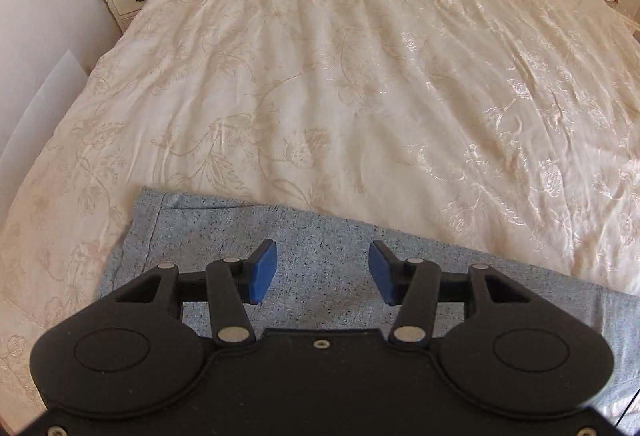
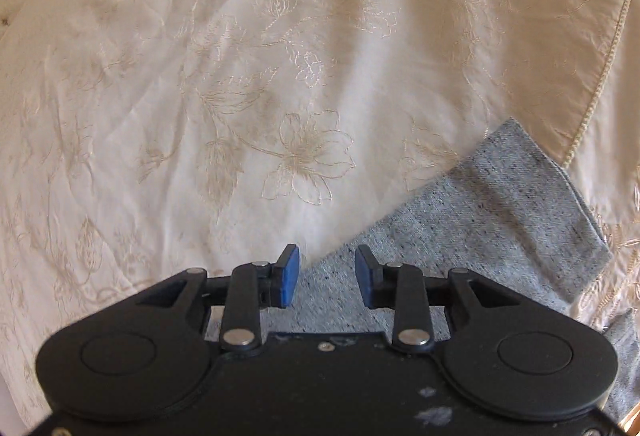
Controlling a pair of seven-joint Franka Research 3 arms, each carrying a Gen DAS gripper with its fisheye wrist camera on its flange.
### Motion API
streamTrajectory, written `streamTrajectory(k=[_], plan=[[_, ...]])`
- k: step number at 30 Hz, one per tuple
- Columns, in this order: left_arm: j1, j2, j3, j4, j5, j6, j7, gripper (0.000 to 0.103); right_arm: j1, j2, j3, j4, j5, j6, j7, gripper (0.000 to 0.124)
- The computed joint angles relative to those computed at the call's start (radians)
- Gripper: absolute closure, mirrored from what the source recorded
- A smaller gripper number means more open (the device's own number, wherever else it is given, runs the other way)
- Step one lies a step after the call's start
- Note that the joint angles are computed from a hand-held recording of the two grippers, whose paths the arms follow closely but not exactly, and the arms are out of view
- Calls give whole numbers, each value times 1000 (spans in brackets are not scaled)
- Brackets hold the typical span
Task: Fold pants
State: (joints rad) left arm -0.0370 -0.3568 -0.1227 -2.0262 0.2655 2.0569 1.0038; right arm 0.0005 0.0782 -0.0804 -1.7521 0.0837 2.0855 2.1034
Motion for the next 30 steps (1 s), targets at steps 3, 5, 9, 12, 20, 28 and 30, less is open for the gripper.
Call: streamTrajectory(k=[3, 5, 9, 12, 20, 28, 30], plan=[[-5, 15, -8, -5, 3, -20, 2, 45, 9, 73, -1, 63, -26, -13, 43, 91], [-7, 26, -12, -6, 11, -29, 3, 45, 19, 129, -4, 125, -55, -67, 70, 91], [-8, 60, -7, 16, 12, -42, 20, 45, 45, 176, -12, 172, -116, -143, 101, 94], [-7, 88, -3, 36, 5, -41, 32, 45, 46, 123, -8, 104, -114, -134, 63, 112], [5, 192, 21, 106, -97, -30, 63, 45, -6, -141, -10, -196, -6, -66, 25, 122], [11, 226, 9, 114, -104, -29, 29, 45, -25, -51, 14, -78, 11, 4, 70, 83], [8, 222, 6, 108, -101, -31, 27, 45, -13, 22, 11, 5, -5, -25, 135, 85]])
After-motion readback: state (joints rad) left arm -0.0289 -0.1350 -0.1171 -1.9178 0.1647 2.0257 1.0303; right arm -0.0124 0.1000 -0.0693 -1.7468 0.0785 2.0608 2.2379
